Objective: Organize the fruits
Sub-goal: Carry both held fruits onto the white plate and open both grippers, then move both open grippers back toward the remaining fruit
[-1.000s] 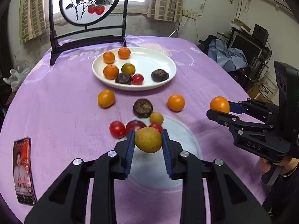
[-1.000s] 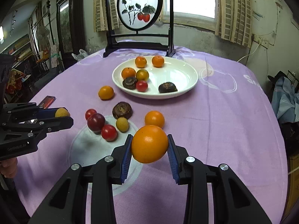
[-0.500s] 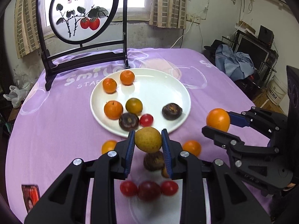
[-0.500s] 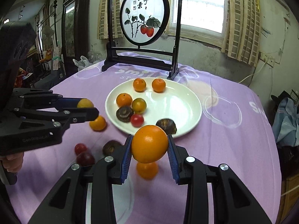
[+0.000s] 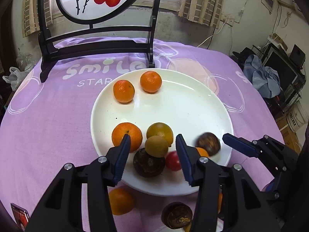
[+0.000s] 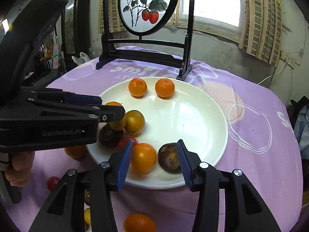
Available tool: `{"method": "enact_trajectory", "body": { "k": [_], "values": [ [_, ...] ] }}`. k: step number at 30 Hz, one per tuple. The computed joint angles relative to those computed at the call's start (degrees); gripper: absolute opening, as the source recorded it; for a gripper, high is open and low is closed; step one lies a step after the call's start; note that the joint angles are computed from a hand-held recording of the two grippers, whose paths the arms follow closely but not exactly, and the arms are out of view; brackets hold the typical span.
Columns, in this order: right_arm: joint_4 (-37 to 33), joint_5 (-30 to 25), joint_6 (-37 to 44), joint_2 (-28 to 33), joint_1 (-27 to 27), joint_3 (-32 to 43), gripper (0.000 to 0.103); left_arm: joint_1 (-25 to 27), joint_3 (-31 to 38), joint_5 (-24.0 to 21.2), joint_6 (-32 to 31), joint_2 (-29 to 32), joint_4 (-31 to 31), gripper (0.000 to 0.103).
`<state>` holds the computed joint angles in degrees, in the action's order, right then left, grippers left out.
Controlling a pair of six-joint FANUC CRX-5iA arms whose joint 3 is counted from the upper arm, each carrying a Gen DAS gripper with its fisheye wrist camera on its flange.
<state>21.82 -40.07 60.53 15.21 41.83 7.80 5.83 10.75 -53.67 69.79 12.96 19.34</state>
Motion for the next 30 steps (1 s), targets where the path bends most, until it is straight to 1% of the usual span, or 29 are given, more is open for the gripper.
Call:
{"method": "enact_trajectory", "body": {
  "k": [2,4,8,13,21,26,30],
  "values": [
    [1.01,0.18,-1.13,-1.06,0.31,-1.31,0.049,0.15,-0.96,0.15,0.38,-1.17,-0.71,0.051],
    [0.71,0.20,-1.27,-2.48,0.60,-2.59,0.049,0.64,-3.27,0.45,-0.92,-3.12,0.35,0.053],
    [2.26,0.78,-3.45,-5.82,1.45,-6.65,0.052,1.54,-8.72,1.52,-3.62,-7.75,2.09,0.056],
    [3.22,0.64,-6.54,-9.89,2.51,-11.23,0.054,3.17,-15.19,1.08,-5.94,-12.95,4.05,0.056],
    [5.40,0.06,-12.23,-16.65,5.86,-19.70,0.058,5.83,-23.08,0.44,-8.57,-19.77,5.33,0.057],
    [6.52,-1.06,-14.48,-19.34,7.94,-23.26,0.058,7.44,-27.23,-0.30,-11.16,-23.58,6.43,0.058],
    [6.25,-1.59,-15.03,-20.54,9.24,-24.62,0.058,8.26,-29.77,-0.72,-12.48,-25.91,6.64,0.060]
  ]
}}
